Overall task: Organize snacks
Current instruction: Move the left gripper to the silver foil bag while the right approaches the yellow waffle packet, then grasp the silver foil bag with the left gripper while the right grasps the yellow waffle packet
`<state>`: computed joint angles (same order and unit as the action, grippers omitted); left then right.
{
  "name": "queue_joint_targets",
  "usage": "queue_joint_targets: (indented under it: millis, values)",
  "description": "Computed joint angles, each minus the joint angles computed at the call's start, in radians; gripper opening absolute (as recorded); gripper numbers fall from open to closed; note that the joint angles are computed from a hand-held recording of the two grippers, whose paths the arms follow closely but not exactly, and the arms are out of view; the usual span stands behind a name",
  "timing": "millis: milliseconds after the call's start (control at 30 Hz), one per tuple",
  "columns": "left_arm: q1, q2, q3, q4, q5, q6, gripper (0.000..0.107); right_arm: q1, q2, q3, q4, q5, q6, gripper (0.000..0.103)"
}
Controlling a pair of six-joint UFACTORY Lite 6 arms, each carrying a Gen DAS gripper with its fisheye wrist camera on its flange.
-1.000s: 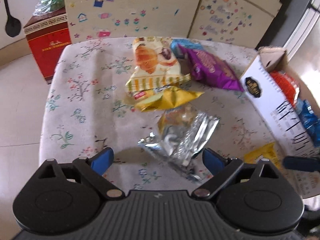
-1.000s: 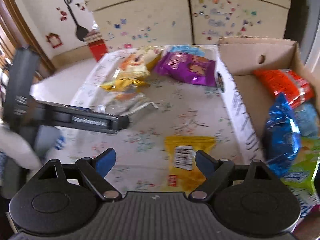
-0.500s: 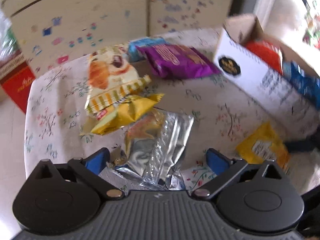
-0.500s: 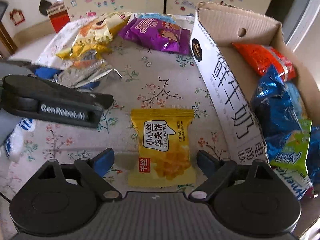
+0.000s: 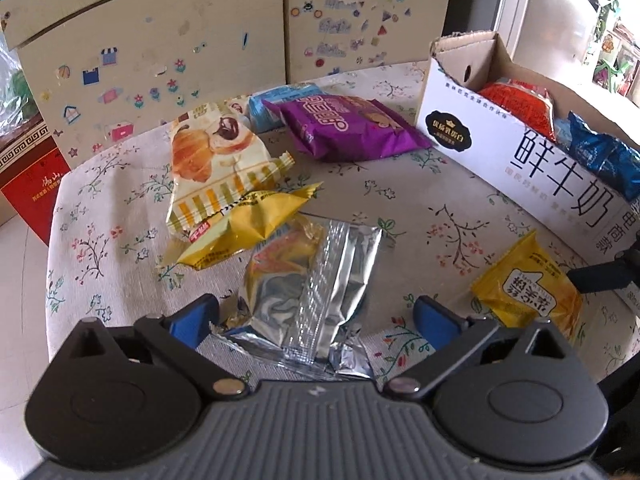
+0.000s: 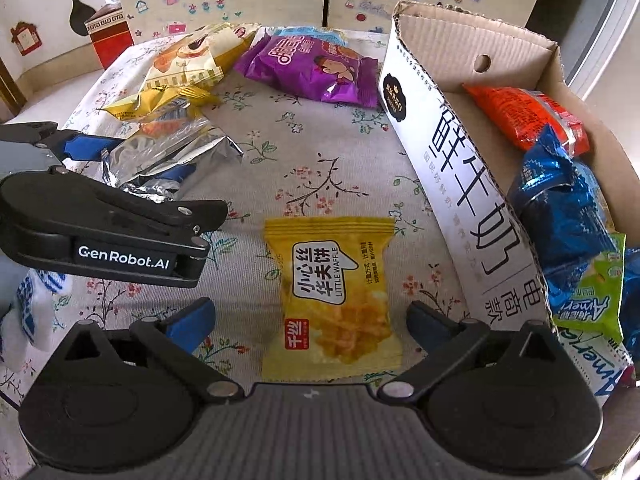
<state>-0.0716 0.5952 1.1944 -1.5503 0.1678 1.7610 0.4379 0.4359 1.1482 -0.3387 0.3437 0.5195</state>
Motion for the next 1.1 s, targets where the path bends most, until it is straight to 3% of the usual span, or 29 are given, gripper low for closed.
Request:
queue_joint_targets:
  millis: [200,400,633,700,767,867,1000,1100]
  values:
    - [0.024,-0.002,-0.004,0.019,0.044,0.025,0.102,0.002,-0.007,-0.005,-0.004,0.006,0.012,0.103]
    - [0.074,0.028,0.068,0.260,0.129,-0.233,0.102,-0.007,0.014,0.038,0.073,0.045,-0.081,0.103]
    - [0.024,0.042,0.080,0.298,0.039,-0.258,0.100,-0.010,0.023,0.049,0.086,0.045,-0.103,0.103]
    - [0.009,0.045,0.093,0.386,0.035,-0.351,0.098,-0.013,0.022,0.048,0.094,0.041,-0.109,0.103]
    - [0.001,0.043,0.100,0.414,0.032,-0.394,0.085,-0.014,0.012,0.033,0.095,0.026,-0.119,0.103]
    - [0.009,0.038,0.114,0.430,0.061,-0.414,0.062,-0.005,-0.009,0.011,0.092,0.003,-0.147,0.095]
    - [0.011,0.007,0.075,0.392,0.055,-0.365,0.058,0.001,-0.040,-0.013,0.168,-0.026,-0.267,0.073]
    - [0.009,-0.011,0.067,0.516,0.057,-0.507,0.058,0.001,-0.058,-0.027,0.218,-0.041,-0.354,0.059]
